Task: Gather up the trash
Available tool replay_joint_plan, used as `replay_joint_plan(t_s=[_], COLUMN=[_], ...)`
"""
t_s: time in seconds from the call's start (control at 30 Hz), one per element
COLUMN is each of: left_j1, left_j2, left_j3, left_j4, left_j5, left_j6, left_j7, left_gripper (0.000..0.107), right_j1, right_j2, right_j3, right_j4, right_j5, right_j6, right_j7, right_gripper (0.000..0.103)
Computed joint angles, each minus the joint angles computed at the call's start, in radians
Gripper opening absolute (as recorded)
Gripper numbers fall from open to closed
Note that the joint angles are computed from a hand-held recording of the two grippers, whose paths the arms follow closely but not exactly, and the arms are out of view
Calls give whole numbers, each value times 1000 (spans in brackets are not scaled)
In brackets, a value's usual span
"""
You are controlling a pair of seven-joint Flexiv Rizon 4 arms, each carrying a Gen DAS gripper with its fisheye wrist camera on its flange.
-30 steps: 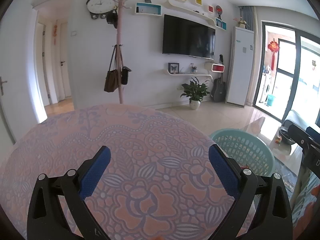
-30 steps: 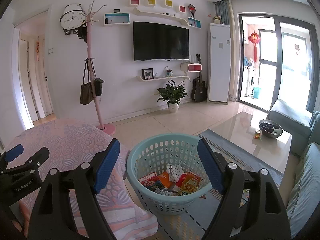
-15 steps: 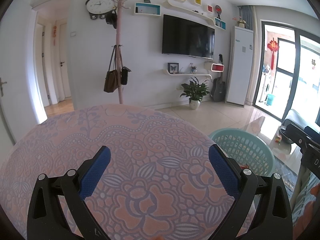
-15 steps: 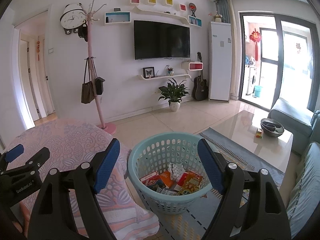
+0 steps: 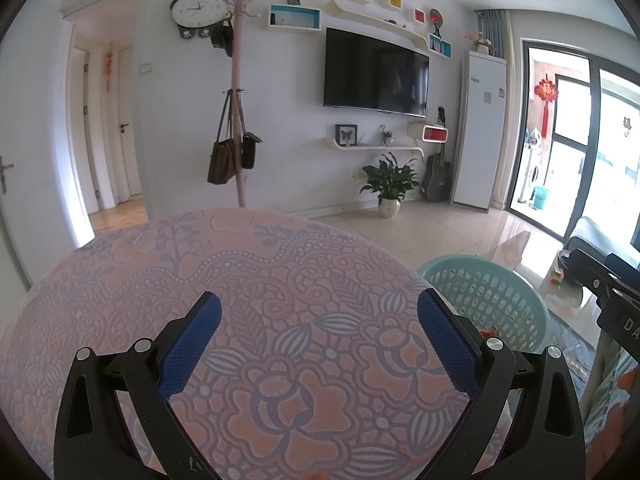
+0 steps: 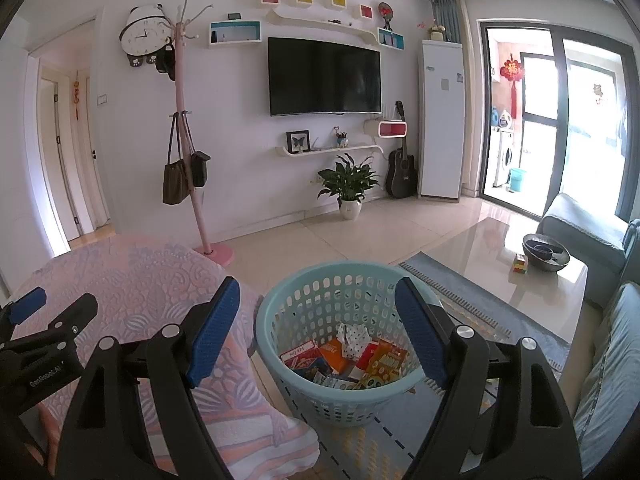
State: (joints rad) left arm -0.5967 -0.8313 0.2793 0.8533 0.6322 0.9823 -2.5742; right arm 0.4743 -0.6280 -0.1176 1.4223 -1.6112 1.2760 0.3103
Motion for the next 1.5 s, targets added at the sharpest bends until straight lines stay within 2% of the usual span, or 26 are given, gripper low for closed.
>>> replay_joint_plan(t_s=[1.5], left_j1=[2], left_j2=[-1], left_j3=[-3], left_j4=[-2], left_j5=[-4], left_j6=[-1], left_j7=[12], left_gripper=[95], right_j1=[-2], right_j2=[-2], right_j3=[1], right_j4=[16], right_j5=[13], right_j6=[9], right_j7=[5], right_gripper=[76])
